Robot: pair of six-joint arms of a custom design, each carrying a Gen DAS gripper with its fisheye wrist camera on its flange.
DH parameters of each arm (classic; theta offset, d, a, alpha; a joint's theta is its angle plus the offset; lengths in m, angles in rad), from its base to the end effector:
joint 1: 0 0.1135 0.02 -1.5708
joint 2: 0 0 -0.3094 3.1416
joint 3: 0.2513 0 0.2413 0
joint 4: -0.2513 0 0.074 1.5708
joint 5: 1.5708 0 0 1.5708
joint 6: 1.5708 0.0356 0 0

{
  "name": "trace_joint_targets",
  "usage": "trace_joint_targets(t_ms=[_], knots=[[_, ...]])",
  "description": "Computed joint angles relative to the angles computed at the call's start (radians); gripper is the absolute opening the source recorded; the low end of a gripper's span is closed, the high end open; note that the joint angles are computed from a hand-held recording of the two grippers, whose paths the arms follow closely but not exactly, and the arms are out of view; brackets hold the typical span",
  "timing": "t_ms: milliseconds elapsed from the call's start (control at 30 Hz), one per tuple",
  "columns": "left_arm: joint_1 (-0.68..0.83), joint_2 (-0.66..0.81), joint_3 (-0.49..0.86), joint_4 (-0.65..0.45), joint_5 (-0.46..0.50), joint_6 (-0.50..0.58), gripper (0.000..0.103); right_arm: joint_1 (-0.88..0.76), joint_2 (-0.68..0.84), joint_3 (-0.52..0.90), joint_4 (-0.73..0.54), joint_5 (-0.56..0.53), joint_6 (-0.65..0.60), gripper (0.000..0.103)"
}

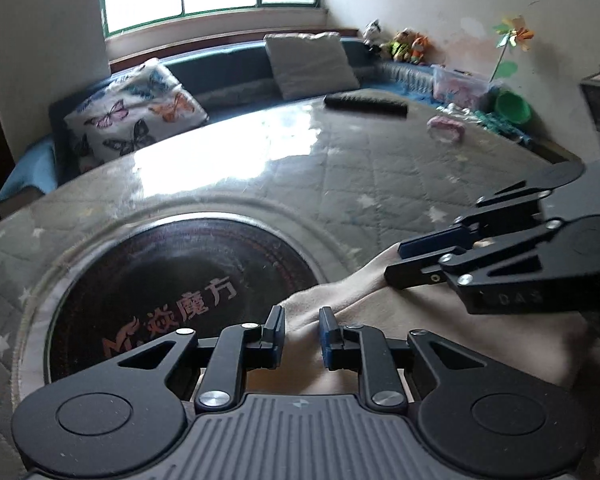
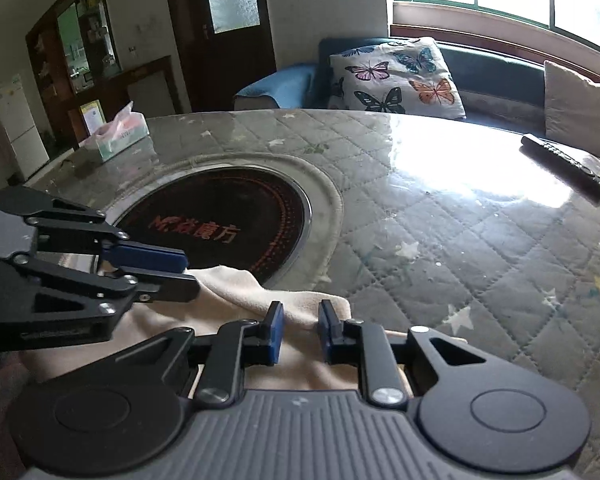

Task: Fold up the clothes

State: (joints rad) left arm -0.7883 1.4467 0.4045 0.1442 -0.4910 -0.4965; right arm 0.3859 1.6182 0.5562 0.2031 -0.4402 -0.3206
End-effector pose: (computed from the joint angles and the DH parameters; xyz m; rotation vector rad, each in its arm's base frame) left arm 0.1649 -0.1421 0.1665 0.1364 2.3280 -0.0207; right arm 0.2447 0.1158 0.1673 -1.0128 2.1725 0.5631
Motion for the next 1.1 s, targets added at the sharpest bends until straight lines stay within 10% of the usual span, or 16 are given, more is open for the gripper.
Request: trace_joint_targets(t_ms=[433, 1100], knots=[[0.02, 0.028, -0.011, 0.047, 0.006, 0.006, 0.023, 0.073, -0.004, -0.007, 0.022, 0.075, -0.074, 0.019], [-0.002, 0.039, 0.002, 0.024, -0.03, -0.016, 0.023, -0.194, -0.151, -0.143, -0.018, -0.096, -0.139, 0.028]])
